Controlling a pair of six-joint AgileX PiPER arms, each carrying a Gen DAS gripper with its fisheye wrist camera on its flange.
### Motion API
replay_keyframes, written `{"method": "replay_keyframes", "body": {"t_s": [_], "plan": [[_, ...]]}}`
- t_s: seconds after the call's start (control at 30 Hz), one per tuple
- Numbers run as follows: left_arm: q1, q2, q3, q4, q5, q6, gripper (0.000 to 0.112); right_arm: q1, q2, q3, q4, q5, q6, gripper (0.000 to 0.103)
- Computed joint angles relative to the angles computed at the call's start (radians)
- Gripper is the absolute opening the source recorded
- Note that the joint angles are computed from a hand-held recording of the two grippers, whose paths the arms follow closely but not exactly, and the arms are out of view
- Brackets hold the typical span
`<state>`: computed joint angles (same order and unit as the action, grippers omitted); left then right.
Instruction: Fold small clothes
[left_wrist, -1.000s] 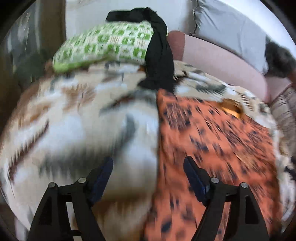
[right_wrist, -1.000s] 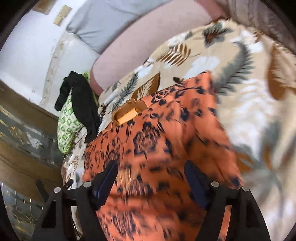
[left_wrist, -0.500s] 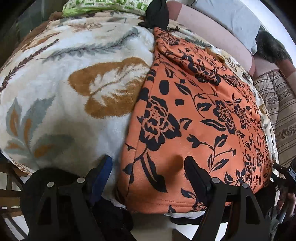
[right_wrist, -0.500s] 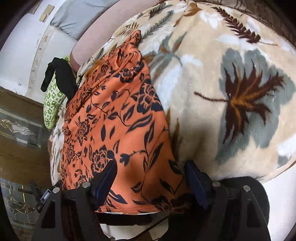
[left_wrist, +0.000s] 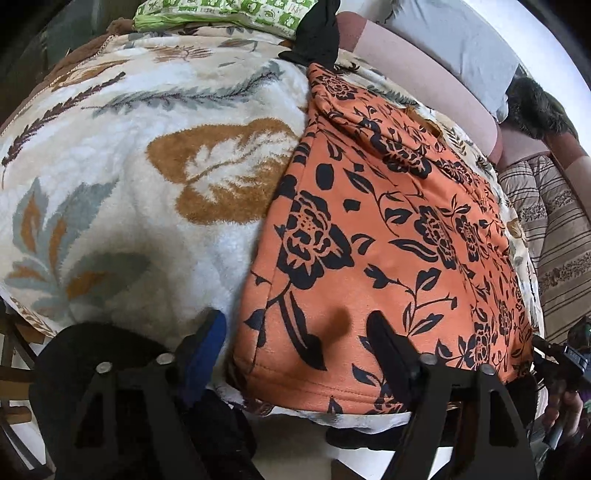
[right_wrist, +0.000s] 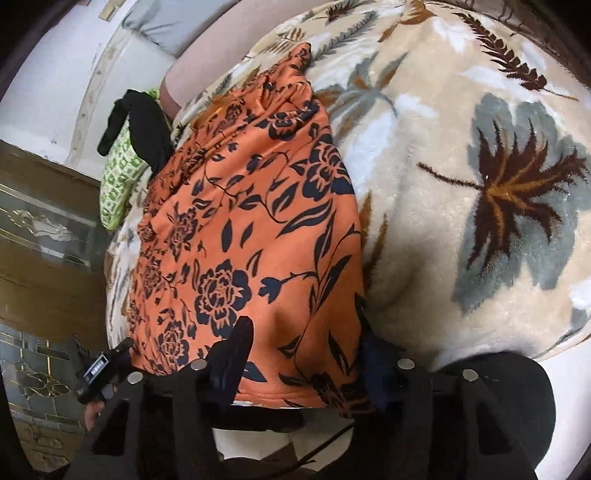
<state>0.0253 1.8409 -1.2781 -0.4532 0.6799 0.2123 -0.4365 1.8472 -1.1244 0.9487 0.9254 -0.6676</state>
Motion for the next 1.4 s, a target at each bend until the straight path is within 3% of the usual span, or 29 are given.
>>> {"method": "replay_keyframes", "body": {"t_s": [0.03, 0.07, 0.2, 0.3, 0.33, 0.37, 0.4, 0.47, 0.53, 0.63, 0.7, 0.73, 0.77, 0.8, 0.83, 0.87, 0.9, 0.93, 0.97, 1.0, 1.03, 1.07, 1.1, 1.2, 1.3, 1.4], "plan": [[-0.004, 0.0, -0.007, 0.04, 0.006, -0.035, 0.057, -0.004, -0.007, 0.006, 0.004, -0.001, 0.0, 0.054], [0.0, -0.006, -0.006, 0.042, 0.008, -0.034, 0.055, -0.002, -0.028, 0.015, -0.009, -0.01, 0.014, 0.053], [0.029, -0.008, 0.024, -0.009, -0.007, 0.004, 0.061, 0.012, -0.117, 0.04, -0.015, -0.028, -0.036, 0.053], [0.009, -0.013, 0.026, 0.028, -0.016, -0.011, 0.061, 0.034, -0.017, -0.011, -0.07, -0.038, 0.023, 0.053], [0.005, -0.017, 0.028, 0.03, -0.014, 0.0, 0.046, 0.033, 0.009, -0.017, -0.061, -0.025, 0.02, 0.054], [0.0, -0.025, 0.032, 0.049, -0.014, 0.002, 0.017, 0.028, 0.019, -0.01, -0.017, -0.004, -0.022, 0.052], [-0.001, -0.024, 0.029, 0.06, -0.008, 0.003, 0.01, 0.027, 0.018, -0.003, 0.002, 0.003, -0.049, 0.049], [0.009, -0.029, 0.029, 0.035, -0.001, 0.016, 0.008, 0.025, 0.02, -0.006, 0.002, 0.031, -0.045, 0.021], [0.007, -0.069, 0.051, 0.007, -0.03, 0.035, 0.008, 0.003, 0.006, 0.006, 0.027, 0.046, -0.041, 0.015], [0.003, -0.113, 0.084, -0.013, -0.089, 0.062, 0.009, -0.046, -0.052, 0.041, 0.113, 0.078, -0.1, 0.014], [0.005, -0.065, 0.057, 0.011, -0.066, 0.028, 0.011, -0.035, -0.048, 0.031, 0.052, 0.0, -0.045, 0.015], [-0.001, -0.042, 0.047, 0.062, -0.062, -0.03, 0.018, -0.019, -0.014, 0.005, -0.019, -0.025, 0.014, 0.017], [-0.003, -0.021, 0.04, 0.09, -0.054, -0.069, 0.034, -0.012, 0.023, -0.022, -0.065, -0.011, 0.069, 0.019], [-0.004, -0.019, 0.04, 0.08, -0.056, -0.068, 0.037, -0.006, 0.046, -0.034, -0.09, -0.004, 0.098, 0.019], [-0.003, -0.032, 0.058, 0.054, -0.074, -0.047, 0.049, 0.001, 0.044, -0.027, -0.092, -0.01, 0.088, 0.019], [-0.01, -0.044, 0.071, 0.057, -0.093, -0.049, 0.064, 0.004, 0.031, -0.016, -0.085, -0.018, 0.056, 0.028], [-0.021, -0.051, 0.08, 0.076, -0.115, -0.062, 0.067, 0.008, 0.026, -0.011, -0.08, -0.019, 0.038, 0.034], [-0.032, -0.045, 0.077, 0.094, -0.119, -0.069, 0.067, 0.008, 0.033, -0.012, -0.065, -0.01, 0.022, 0.048], [-0.04, -0.027, 0.058, 0.118, -0.102, -0.077, 0.066, 0.004, 0.041, -0.011, -0.042, 0.005, 0.0, 0.055], [-0.052, -0.02, 0.051, 0.182, -0.097, -0.125, 0.059, 0.009, 0.043, -0.011, -0.04, 0.002, 0.001, 0.055], [-0.051, -0.027, 0.063, 0.206, -0.112, -0.135, 0.025, 0.006, 0.046, -0.012, -0.029, 0.016, -0.003, 0.05], [-0.05, -0.035, 0.051, 0.19, -0.088, -0.118, 0.007, -0.005, 0.052, -0.019, -0.003, 0.052, -0.019, 0.014], [-0.038, -0.048, 0.045, 0.148, -0.067, -0.088, 0.007, -0.021, 0.046, -0.011, 0.042, 0.092, -0.049, 0.005], [-0.037, -0.061, 0.05, 0.157, -0.071, -0.1, 0.007, -0.025, 0.009, 0.007, 0.066, 0.103, -0.07, 0.005], [-0.056, -0.032, 0.037, 0.229, -0.063, -0.189, 0.008, -0.019, 0.068, -0.002, 0.025, 0.043, 0.016, 0.009], [-0.086, -0.036, 0.037, 0.287, -0.081, -0.237, 0.008, -0.046, 0.071, 0.022, 0.105, 0.08, -0.035, 0.009]]}}
